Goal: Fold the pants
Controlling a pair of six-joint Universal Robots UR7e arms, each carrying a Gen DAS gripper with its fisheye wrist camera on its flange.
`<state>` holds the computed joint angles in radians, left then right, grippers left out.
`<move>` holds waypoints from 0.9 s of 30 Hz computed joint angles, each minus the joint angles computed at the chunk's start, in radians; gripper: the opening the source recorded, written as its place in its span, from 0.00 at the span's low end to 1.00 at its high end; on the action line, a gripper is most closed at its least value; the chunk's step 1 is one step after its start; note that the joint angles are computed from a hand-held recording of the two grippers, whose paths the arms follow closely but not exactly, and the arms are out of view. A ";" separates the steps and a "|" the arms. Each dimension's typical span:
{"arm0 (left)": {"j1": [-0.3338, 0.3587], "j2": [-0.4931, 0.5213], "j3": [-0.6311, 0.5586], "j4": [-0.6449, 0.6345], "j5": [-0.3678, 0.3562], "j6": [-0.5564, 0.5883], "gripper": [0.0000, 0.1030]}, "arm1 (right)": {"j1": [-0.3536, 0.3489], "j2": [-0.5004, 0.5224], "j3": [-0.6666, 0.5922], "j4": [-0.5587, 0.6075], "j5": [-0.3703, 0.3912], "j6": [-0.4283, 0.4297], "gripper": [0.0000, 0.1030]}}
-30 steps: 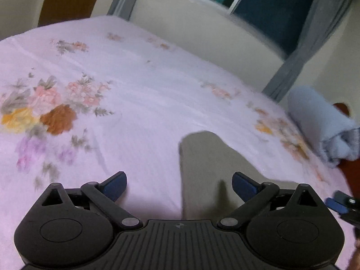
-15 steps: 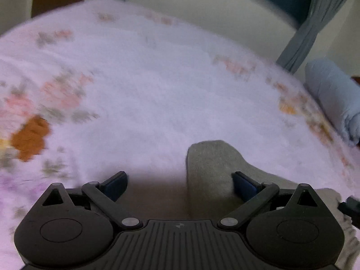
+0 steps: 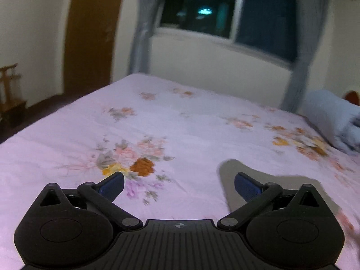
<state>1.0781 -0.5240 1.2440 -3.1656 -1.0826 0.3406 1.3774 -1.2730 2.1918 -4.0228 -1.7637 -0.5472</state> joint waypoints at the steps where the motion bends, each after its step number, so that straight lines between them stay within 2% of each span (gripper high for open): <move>1: -0.006 -0.029 0.054 -0.030 -0.007 0.003 1.00 | 0.009 0.002 0.035 -0.065 0.001 -0.037 0.94; 4: -0.028 -0.119 0.244 -0.124 -0.032 0.011 1.00 | 0.049 0.004 0.110 -0.150 -0.033 -0.120 0.94; 7: -0.060 -0.173 0.406 -0.236 -0.019 0.062 1.00 | 0.074 0.017 0.191 -0.240 -0.042 -0.151 0.94; 12: -0.117 -0.222 0.606 -0.384 0.016 0.093 1.00 | 0.092 0.046 0.306 -0.337 -0.073 -0.118 0.95; 16: -0.159 -0.266 0.738 -0.438 0.013 0.067 1.00 | 0.107 0.128 0.379 -0.467 -0.095 -0.117 0.95; 18: -0.179 -0.264 0.793 -0.511 0.030 0.096 1.00 | 0.105 0.197 0.412 -0.571 -0.086 -0.138 0.95; 20: -0.179 -0.271 0.840 -0.530 0.025 0.051 1.00 | 0.108 0.270 0.424 -0.660 -0.105 -0.195 0.94; 21: -0.182 -0.269 0.857 -0.549 0.040 0.047 1.00 | 0.126 0.289 0.411 -0.677 -0.138 -0.213 0.94; 25: -0.178 -0.275 0.870 -0.614 0.005 0.079 1.00 | 0.148 0.277 0.378 -0.663 -0.139 -0.262 0.94; 27: -0.177 -0.266 0.867 -0.604 0.025 0.078 1.00 | 0.130 0.290 0.380 -0.667 -0.132 -0.256 0.94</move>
<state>0.9012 -0.7903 2.1115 -3.7696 -1.0575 0.4185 1.5073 -0.9829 2.5720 -4.6898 -1.8956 -0.8034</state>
